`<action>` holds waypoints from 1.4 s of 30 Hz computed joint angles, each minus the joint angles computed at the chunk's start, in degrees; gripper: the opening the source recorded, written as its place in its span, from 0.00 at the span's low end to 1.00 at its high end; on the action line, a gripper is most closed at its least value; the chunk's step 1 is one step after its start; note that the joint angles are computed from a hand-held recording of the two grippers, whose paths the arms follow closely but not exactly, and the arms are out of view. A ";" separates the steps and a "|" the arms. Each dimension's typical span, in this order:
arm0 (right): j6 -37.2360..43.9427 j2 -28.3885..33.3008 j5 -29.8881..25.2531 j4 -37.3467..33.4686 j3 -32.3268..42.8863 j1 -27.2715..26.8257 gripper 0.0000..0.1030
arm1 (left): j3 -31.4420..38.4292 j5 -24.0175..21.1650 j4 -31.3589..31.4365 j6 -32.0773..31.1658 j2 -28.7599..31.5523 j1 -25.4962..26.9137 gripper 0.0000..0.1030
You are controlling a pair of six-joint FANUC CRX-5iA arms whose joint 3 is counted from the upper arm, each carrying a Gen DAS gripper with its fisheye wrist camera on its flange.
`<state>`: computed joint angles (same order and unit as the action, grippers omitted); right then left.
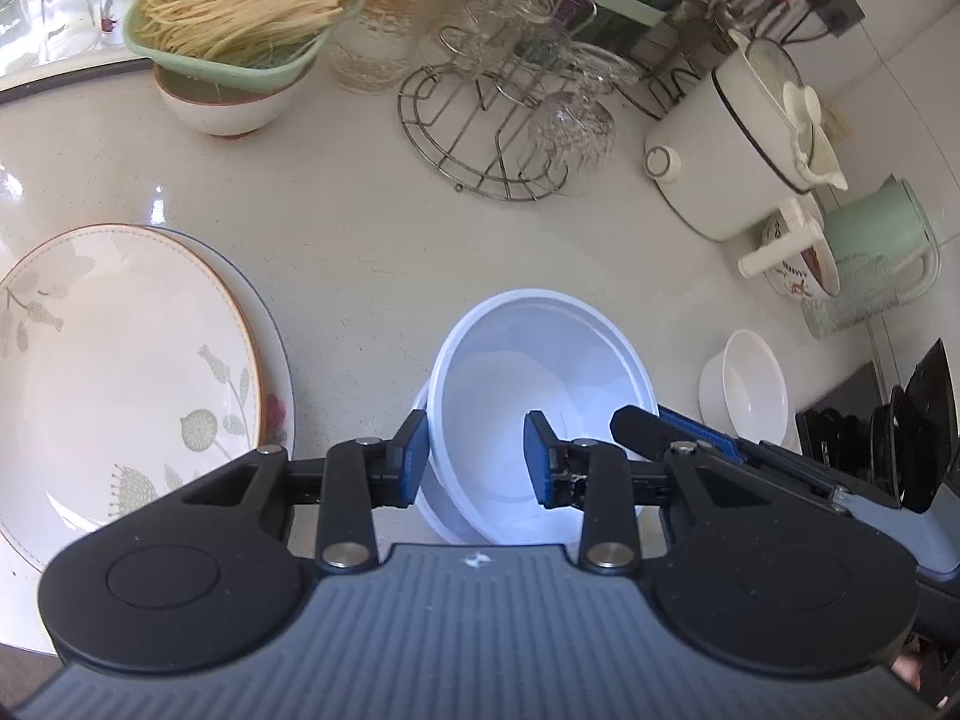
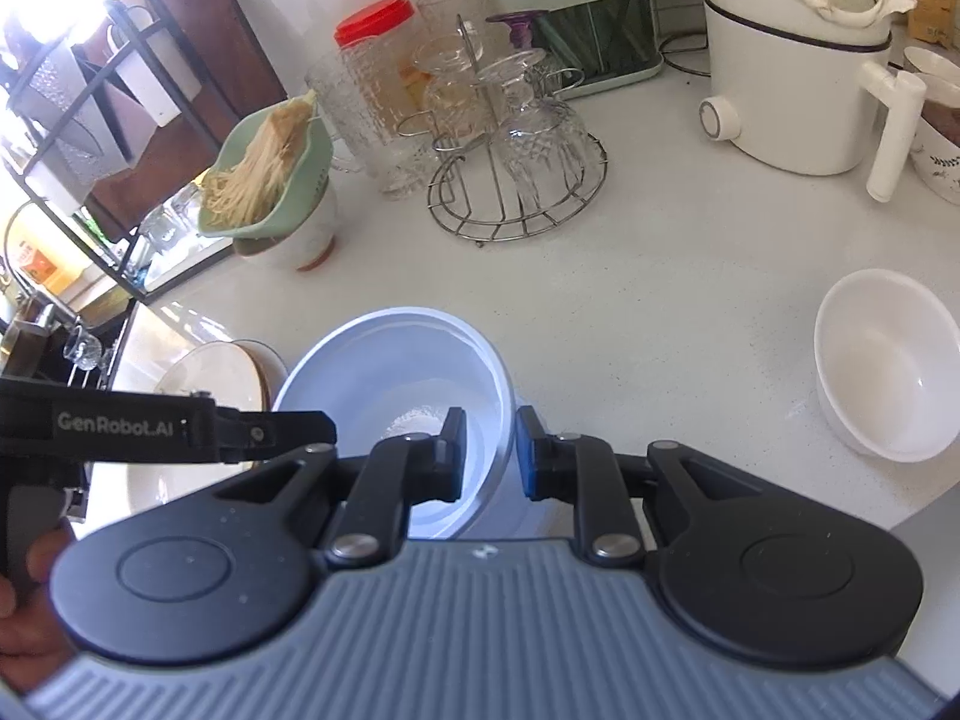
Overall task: Organize plates and bowls
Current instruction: 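Lower the second bowl into the first bowl and open both grippers, then move both grippers over to the white ceramic bowl beside the cooker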
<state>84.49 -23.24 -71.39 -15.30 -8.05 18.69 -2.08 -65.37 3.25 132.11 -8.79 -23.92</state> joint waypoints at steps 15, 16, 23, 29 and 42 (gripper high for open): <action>-5.45 -3.32 3.97 3.76 -1.29 1.61 0.22 | 5.21 -4.80 -4.47 -0.11 -0.25 -0.52 0.49; -5.55 -3.59 4.43 4.06 -1.19 1.78 0.22 | 5.65 -4.77 -4.67 -0.16 -0.37 -0.61 0.49; -5.53 -4.61 7.24 4.13 0.26 0.98 0.22 | 10.89 -6.04 -7.53 -0.91 0.93 -2.33 0.49; -5.95 -6.27 11.26 7.22 -0.40 1.93 0.22 | 13.93 -5.94 -9.17 -2.06 2.02 -3.90 0.49; -7.63 -8.47 15.02 11.70 -2.63 1.30 0.22 | 18.50 -4.30 -7.96 -6.51 6.87 -5.54 0.49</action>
